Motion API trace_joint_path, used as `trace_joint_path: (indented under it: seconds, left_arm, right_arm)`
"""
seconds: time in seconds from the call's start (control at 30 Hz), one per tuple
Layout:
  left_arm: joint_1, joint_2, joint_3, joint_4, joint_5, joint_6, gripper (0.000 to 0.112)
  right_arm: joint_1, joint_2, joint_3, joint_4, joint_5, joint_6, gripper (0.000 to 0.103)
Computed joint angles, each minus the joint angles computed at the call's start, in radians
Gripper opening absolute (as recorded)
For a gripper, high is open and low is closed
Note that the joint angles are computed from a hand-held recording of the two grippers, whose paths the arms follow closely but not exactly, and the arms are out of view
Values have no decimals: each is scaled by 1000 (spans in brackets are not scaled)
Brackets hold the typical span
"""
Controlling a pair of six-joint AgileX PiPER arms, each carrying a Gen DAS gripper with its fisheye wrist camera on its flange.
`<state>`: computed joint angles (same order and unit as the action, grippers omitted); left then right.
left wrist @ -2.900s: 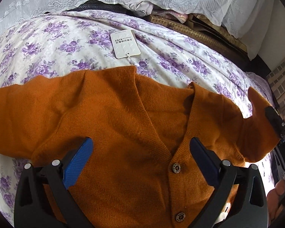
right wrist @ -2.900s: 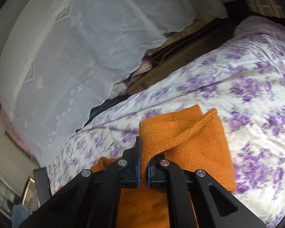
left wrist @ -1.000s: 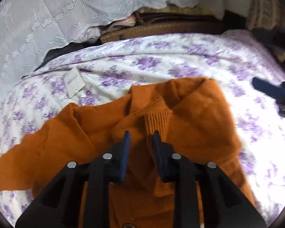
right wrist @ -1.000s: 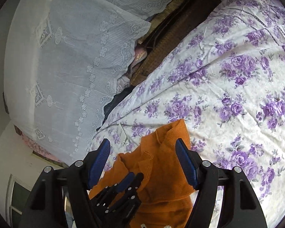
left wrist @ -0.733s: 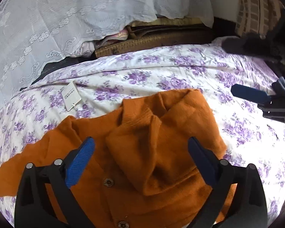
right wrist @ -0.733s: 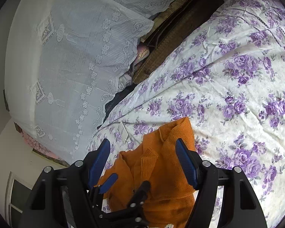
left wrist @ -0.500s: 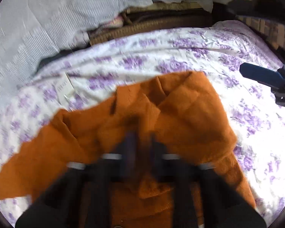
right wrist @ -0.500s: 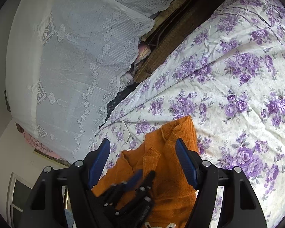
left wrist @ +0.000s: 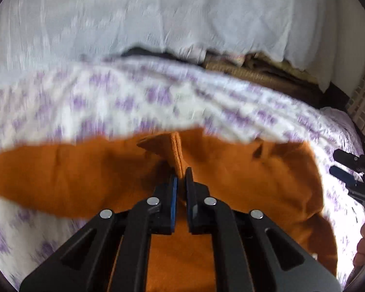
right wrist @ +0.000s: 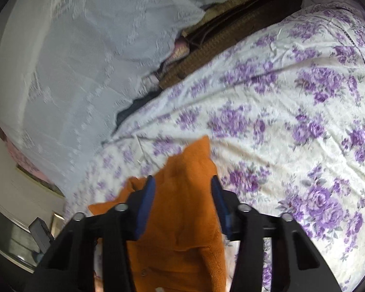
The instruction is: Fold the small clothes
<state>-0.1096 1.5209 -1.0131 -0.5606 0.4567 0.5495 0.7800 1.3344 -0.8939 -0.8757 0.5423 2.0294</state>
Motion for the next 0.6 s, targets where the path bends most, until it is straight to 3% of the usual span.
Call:
trace_joint_path:
  seconds: [0.13, 0.23, 0.4, 0.5, 0.57, 0.6]
  left_arm:
    - [-2, 31, -16, 65, 22, -73, 8]
    - [-9, 18, -6, 68, -7, -71, 26]
    - [-6, 4, 9, 17, -8, -21, 29]
    - [8, 6, 2, -38, 16, 27, 29]
    - [12, 11, -3, -53, 31, 39, 37]
    - [7, 22, -14, -31, 40, 18, 52]
  right_arm:
    - [57, 62, -71, 0, 136, -26, 24]
    - [99, 99, -124, -15, 197, -50, 21]
    - [119, 233, -268, 99, 241, -291, 20]
    - [86, 298, -301, 174, 363, -350, 2]
    - [56, 297, -251, 164, 403, -328, 0]
    - [33, 266, -197, 165, 366, -294, 0]
